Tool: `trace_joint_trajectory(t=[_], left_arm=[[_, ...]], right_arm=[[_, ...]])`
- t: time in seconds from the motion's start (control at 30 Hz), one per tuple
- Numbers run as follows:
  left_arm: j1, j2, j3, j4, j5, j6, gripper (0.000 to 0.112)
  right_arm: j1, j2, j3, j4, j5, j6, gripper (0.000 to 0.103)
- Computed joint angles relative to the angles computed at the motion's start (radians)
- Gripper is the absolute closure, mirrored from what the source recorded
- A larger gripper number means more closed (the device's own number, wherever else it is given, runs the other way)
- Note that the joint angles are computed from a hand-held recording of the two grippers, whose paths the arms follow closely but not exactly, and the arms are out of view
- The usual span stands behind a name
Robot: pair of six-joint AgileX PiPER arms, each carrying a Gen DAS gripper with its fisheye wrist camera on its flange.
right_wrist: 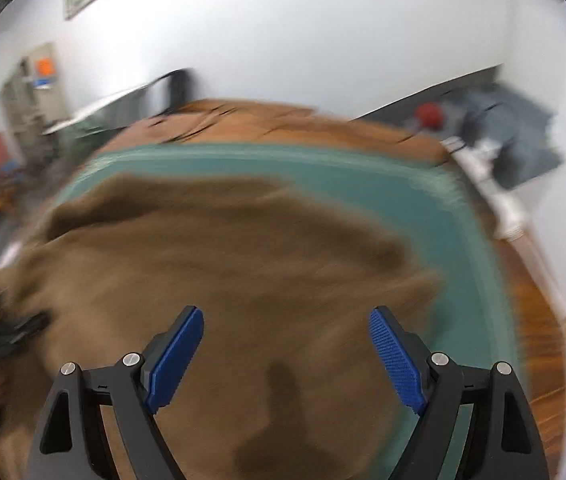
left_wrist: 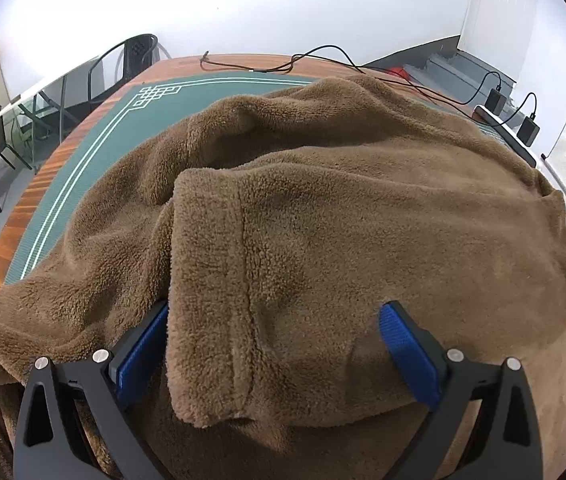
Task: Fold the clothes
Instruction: 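Open the right gripper and pull back from the folded fleece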
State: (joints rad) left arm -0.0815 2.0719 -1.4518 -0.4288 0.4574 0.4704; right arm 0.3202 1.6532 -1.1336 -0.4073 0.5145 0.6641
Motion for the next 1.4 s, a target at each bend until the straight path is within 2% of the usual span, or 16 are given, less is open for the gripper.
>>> trace_joint_trajectory(t=[0.1, 0.17, 0.27, 0.37, 0.43, 0.53, 0.63, 0.7, 0.77, 0.87, 0.97, 1.13, 1.23, 1.27, 1.4], left_arm=[[0.000, 0.005, -0.006, 0.001, 0.004, 0.003, 0.010], [0.000, 0.007, -0.008, 0.001, 0.005, 0.004, 0.010], [0.003, 0.008, -0.008, -0.012, 0.006, 0.018, 0.010], [0.003, 0.012, -0.019, 0.003, 0.021, 0.007, 0.010], [0.001, 0.004, -0.034, 0.076, 0.063, -0.066, 0.010], [0.024, -0.091, 0.052, 0.064, 0.079, -0.059, 0.010], [0.082, -0.269, 0.252, -0.124, 0.049, 0.166, 0.010], [0.152, -0.388, 0.388, -0.289, 0.078, 0.343, 0.010], [0.254, -0.486, 0.506, -0.425, 0.147, 0.495, 0.010], [0.427, -0.595, 0.658, -0.517, 0.221, 0.650, 0.010], [0.610, -0.664, 0.762, -0.537, 0.283, 0.759, 0.010], [0.972, -0.699, 0.838, -0.547, 0.508, 0.962, 0.010], [1.143, -0.680, 0.850, -0.519, 0.612, 1.047, 0.010], [1.178, -0.676, 0.855, -0.512, 0.625, 1.067, 0.010], [1.235, -0.679, 0.894, -0.513, 0.593, 1.120, 0.012]], right_arm=[[0.068, 0.012, 0.072, 0.084, -0.039, -0.020, 0.017], [0.117, 0.052, 0.085, -0.029, 0.001, 0.096, 0.016], [0.160, 0.048, 0.140, -0.209, -0.050, 0.273, 0.013], [0.189, 0.071, 0.075, -0.187, 0.057, 0.292, 0.013], [0.219, 0.053, 0.052, -0.166, 0.111, 0.315, 0.013], [0.305, -0.035, 0.066, -0.181, 0.121, 0.381, 0.012], [0.433, -0.096, 0.087, -0.248, 0.142, 0.482, 0.012], [0.510, -0.086, 0.095, -0.288, 0.124, 0.541, 0.012], [0.584, -0.068, 0.097, -0.331, 0.108, 0.599, 0.012], [0.666, -0.030, 0.108, -0.410, 0.127, 0.679, 0.012], [0.725, 0.028, 0.102, -0.461, 0.140, 0.738, 0.012], [0.757, 0.044, 0.176, -0.519, 0.118, 0.843, 0.012], [0.755, 0.057, 0.197, -0.521, 0.096, 0.874, 0.012], [0.753, 0.061, 0.196, -0.519, 0.098, 0.876, 0.012], [0.742, 0.057, 0.203, -0.497, 0.088, 0.864, 0.012]])
